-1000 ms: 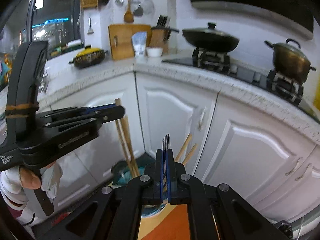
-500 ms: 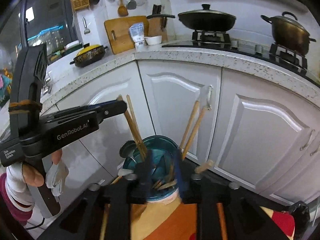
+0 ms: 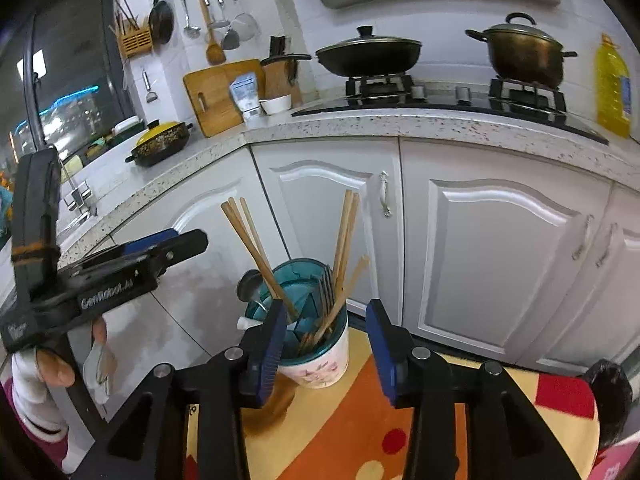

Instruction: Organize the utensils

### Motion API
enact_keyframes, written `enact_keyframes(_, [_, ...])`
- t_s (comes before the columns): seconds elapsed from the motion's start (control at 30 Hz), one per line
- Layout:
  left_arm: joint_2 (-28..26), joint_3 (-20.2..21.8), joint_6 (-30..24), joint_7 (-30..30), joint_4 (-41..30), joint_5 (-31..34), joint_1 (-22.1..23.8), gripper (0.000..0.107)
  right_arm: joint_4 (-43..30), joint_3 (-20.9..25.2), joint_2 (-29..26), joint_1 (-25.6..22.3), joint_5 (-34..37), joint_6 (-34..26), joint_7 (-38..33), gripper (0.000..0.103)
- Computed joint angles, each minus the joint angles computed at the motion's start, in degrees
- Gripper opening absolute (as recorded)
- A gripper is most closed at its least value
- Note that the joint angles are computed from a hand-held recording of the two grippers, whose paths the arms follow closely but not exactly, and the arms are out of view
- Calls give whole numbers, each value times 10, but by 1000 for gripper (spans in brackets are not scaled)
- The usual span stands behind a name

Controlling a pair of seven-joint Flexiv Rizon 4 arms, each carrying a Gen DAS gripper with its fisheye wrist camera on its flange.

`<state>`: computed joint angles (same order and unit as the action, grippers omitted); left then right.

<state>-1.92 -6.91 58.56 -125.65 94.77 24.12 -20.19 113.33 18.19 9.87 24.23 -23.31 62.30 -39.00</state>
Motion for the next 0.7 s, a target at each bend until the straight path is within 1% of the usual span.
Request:
enact_keyframes(0.2, [29, -11, -30, -56, 22, 60, -7, 50, 15, 17, 7, -6, -48, -19, 66, 40])
enact_keyframes(0.47, [57, -31, -46, -82, 50, 86, 3, 50, 29, 22, 8, 7, -45, -21, 105, 41])
enact_keyframes(0.6, [65, -48, -78, -101, 44, 123, 6, 50, 28, 24, 7, 11, -52, -38, 117, 41])
enact_keyframes(0.7, [71, -53, -79, -115, 46, 144, 7, 50, 27, 22, 6, 14, -54, -39, 123, 41])
